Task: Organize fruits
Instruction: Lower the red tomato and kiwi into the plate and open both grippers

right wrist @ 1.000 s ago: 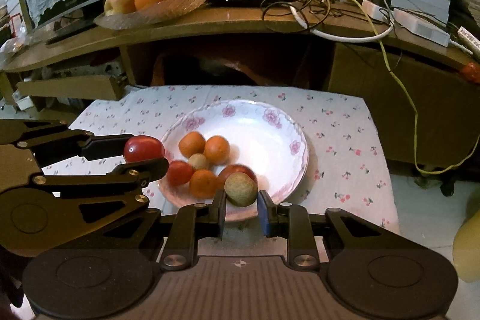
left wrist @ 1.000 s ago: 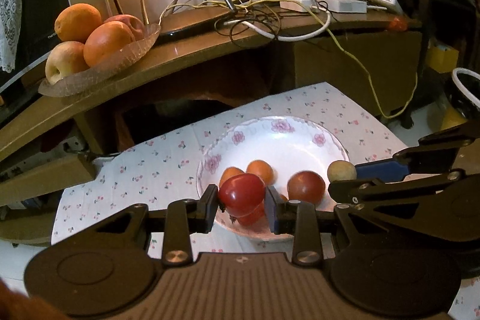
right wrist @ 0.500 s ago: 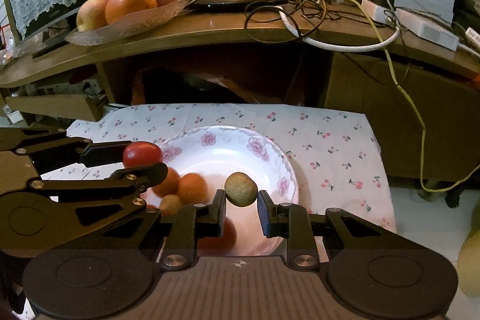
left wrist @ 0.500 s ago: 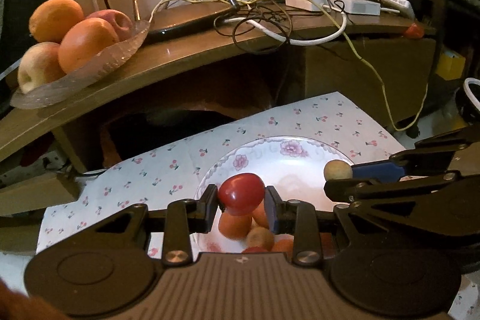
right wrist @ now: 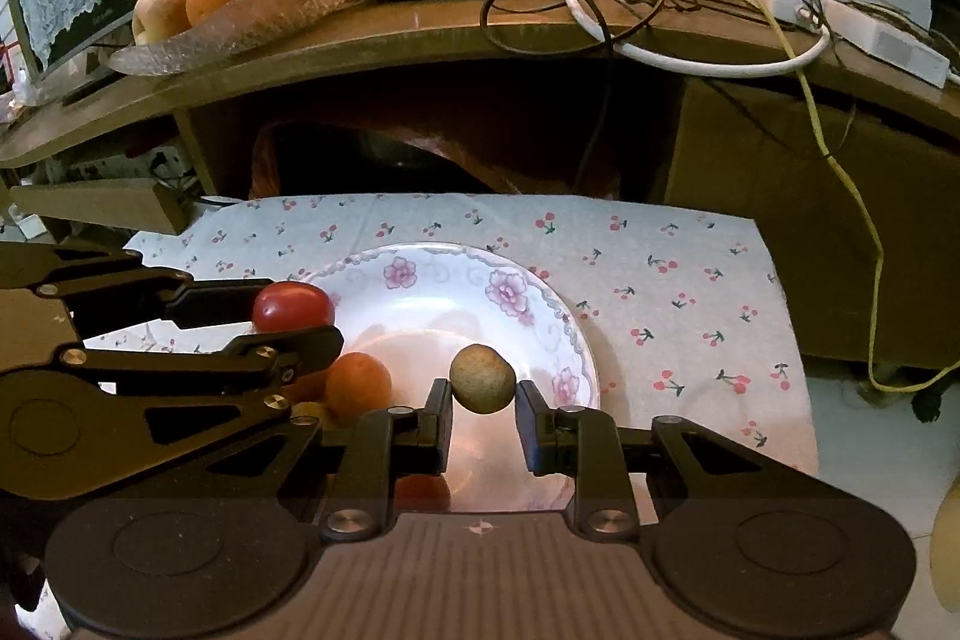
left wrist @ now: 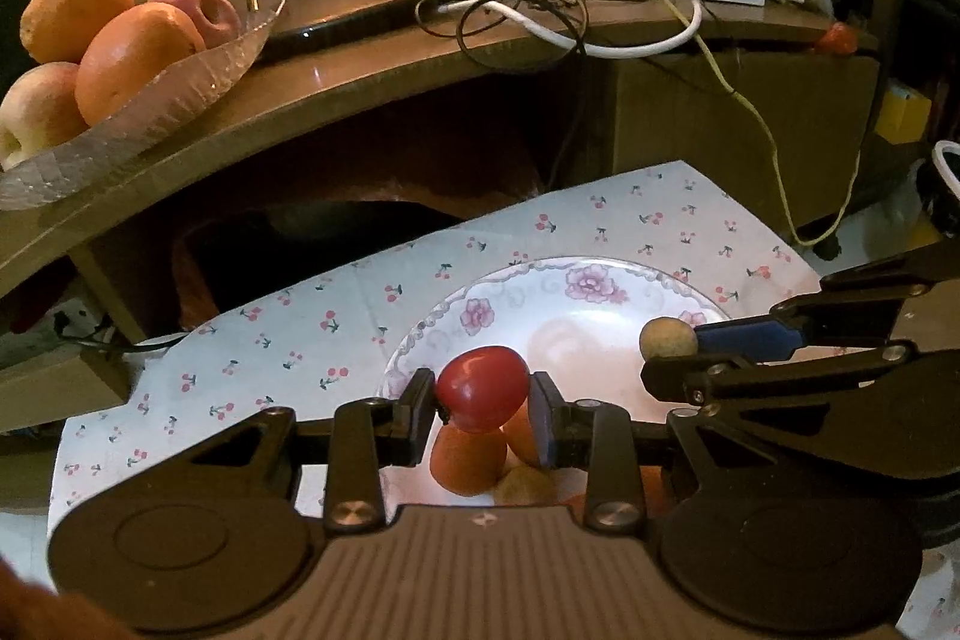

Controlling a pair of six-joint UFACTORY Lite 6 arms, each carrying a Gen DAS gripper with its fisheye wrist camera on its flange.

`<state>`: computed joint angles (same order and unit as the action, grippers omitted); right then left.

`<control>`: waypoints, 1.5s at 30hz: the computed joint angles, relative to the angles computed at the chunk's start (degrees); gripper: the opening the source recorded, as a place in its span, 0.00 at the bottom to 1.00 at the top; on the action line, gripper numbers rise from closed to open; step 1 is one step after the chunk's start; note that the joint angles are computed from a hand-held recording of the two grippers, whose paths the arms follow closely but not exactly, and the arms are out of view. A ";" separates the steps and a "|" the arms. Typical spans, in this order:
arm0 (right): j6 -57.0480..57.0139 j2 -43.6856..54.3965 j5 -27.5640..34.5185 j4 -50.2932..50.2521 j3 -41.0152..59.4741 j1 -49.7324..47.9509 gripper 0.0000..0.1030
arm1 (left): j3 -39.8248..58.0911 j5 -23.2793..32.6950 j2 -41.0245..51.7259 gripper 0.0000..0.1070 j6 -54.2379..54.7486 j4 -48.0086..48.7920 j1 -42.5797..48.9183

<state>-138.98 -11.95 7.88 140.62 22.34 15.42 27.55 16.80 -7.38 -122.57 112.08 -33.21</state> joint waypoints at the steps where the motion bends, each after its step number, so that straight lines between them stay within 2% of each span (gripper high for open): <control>1: -0.70 0.26 0.03 0.51 0.05 0.04 0.27 | 0.12 -0.18 0.32 0.35 -0.37 0.40 0.14; 6: -4.22 0.87 0.14 3.87 0.03 0.25 0.27 | 0.17 -0.10 0.52 0.35 -0.41 0.53 0.14; 27: -7.38 0.73 1.66 6.74 -0.83 -0.21 0.29 | -0.18 1.12 0.14 0.37 0.89 -1.01 -0.63; 34: -4.76 -1.02 1.82 4.17 -1.53 -0.82 0.32 | -1.16 2.49 -2.30 0.38 3.66 -3.61 -1.65; 45: 0.66 -4.69 0.61 -1.20 -2.96 -0.89 0.37 | -3.25 4.08 -7.95 0.44 10.15 -11.49 -3.38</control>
<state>-138.32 -16.64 8.49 139.42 19.38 14.53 24.29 20.88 -15.33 -112.42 100.59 -36.59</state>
